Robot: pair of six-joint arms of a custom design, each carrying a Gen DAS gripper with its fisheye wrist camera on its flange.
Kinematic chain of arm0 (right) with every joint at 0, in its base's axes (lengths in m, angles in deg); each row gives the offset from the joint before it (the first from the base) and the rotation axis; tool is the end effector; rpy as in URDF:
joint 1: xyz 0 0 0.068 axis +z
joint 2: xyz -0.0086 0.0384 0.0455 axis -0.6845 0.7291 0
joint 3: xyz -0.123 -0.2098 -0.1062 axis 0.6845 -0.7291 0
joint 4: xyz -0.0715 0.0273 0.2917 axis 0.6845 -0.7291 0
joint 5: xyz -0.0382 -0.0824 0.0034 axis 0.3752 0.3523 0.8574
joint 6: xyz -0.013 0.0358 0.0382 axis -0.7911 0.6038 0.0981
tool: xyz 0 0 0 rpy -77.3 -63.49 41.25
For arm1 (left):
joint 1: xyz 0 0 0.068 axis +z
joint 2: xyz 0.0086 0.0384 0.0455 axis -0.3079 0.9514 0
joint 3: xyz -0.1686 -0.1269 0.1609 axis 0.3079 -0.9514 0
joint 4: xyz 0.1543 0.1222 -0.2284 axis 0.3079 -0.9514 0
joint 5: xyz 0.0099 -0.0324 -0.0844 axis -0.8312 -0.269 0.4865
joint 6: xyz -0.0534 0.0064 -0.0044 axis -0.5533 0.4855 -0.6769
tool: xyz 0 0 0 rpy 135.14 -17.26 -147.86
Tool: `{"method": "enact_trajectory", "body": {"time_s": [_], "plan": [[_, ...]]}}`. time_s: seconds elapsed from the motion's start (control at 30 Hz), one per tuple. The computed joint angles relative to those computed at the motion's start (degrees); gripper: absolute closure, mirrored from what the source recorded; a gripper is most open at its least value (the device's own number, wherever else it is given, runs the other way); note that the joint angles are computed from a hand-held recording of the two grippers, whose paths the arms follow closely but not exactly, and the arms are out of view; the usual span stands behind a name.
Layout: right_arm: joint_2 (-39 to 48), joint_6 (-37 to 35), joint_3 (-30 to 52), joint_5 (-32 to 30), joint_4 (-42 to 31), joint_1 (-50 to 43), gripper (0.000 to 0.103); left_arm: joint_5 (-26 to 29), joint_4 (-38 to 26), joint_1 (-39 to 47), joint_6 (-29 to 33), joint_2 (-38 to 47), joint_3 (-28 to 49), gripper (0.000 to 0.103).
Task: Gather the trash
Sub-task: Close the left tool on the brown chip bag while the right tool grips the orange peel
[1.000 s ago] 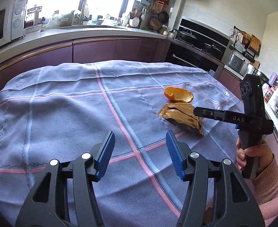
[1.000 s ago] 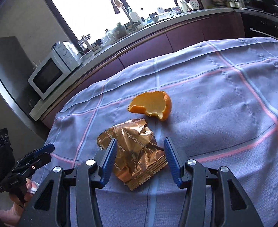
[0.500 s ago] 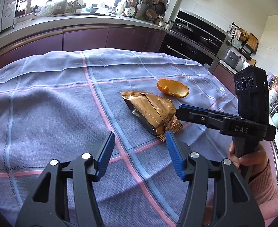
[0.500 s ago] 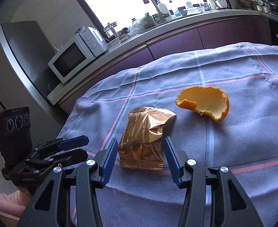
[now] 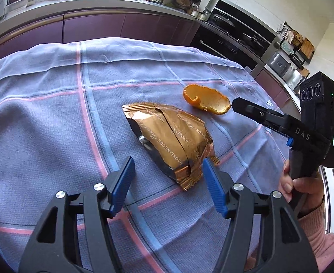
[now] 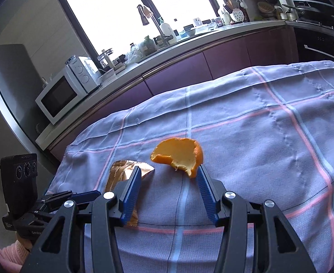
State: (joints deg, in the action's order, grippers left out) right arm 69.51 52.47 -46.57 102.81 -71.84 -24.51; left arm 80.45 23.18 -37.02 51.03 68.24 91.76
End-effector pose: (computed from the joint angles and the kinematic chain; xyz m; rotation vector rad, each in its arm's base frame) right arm 0.1927 0.0500 0.1297 0.7619 2.0522 0.1879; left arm 0.3573 -0.1486 0.1265 1.2890 2.2701 -0.9225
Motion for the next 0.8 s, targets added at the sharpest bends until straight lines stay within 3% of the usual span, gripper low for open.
{"method": "enact_trajectory", "body": {"time_s": [0.13,0.23,0.27,0.33,0.4,0.47,0.7,0.8], "plan": [[1.6,-2.6,0.5,-3.0,1.6,-4.9,0.054,-0.8,0.7,-1.7,-2.9,1.1,1.6,0.041],[3.4,-3.8,0.8,-5.4,3.2,-7.3,0.054,-2.3,2.7,-3.2,-4.4,0.9,1.1,0.050],[3.6,-4.0,0.7,-6.2,3.7,-7.8,0.054,-2.2,2.9,-3.5,-4.5,0.8,1.0,0.057],[4.6,-4.7,0.8,-7.6,4.7,-8.7,0.054,-2.4,3.4,-3.9,-4.6,0.5,0.6,0.062],[5.5,-5.0,0.7,-8.8,5.6,-9.2,0.054,-2.9,4.9,-4.0,-4.4,-0.7,-1.0,0.082],[6.5,-5.0,1.0,-9.5,6.1,-9.3,0.055,-3.3,5.6,-4.2,-4.3,-1.4,-1.8,0.091],[9.1,-4.8,2.1,-10.9,6.2,-10.1,0.071,-2.0,6.1,-3.1,-3.5,-3.0,-3.1,0.101],[9.1,-4.5,2.0,-11.7,6.1,-10.8,0.086,-0.6,3.6,-2.1,-1.5,-3.0,-2.7,0.101]]}}
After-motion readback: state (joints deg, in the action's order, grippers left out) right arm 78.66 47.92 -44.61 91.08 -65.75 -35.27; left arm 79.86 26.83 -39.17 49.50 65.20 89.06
